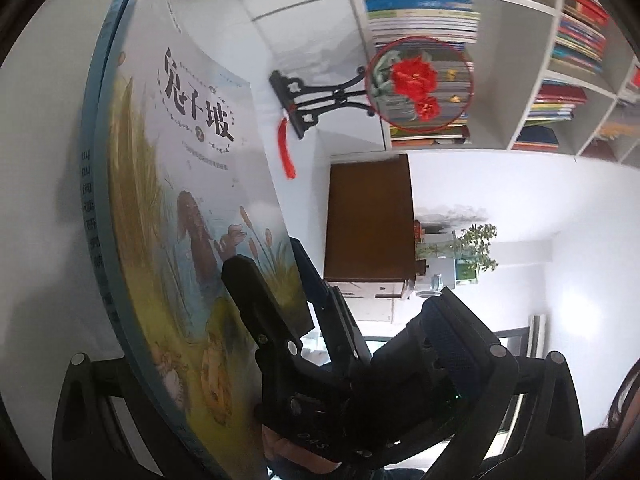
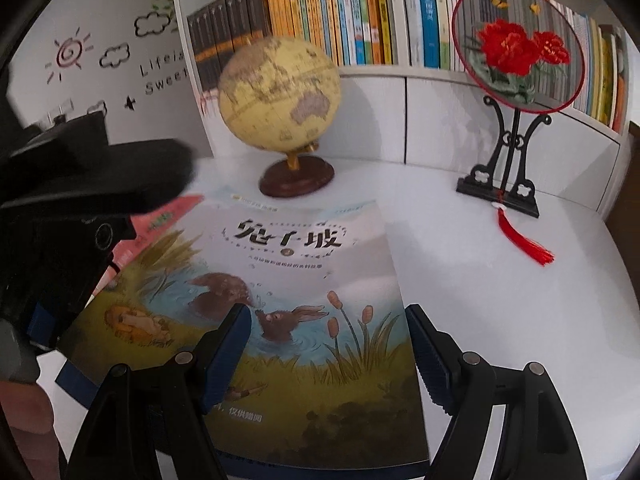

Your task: Organize books

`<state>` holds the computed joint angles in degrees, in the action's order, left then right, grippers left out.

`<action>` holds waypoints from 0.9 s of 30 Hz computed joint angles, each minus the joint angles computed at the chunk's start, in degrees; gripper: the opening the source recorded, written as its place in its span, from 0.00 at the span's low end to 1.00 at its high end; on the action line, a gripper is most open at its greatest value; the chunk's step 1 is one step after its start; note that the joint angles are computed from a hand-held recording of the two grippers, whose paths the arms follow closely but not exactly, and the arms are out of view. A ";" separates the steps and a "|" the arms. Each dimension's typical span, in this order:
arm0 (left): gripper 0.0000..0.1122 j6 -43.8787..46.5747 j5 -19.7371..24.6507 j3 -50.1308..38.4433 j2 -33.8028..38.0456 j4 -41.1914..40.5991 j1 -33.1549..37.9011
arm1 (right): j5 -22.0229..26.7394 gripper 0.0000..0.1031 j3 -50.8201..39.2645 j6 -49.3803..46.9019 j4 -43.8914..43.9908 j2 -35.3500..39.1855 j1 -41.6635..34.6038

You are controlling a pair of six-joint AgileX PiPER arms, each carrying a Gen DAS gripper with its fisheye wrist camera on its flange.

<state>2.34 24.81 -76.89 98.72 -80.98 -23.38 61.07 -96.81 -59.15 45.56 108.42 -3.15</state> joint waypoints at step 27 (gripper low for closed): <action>0.91 15.60 45.01 16.76 -18.94 8.08 43.92 | -25.12 0.75 7.42 56.04 -35.44 -11.34 42.99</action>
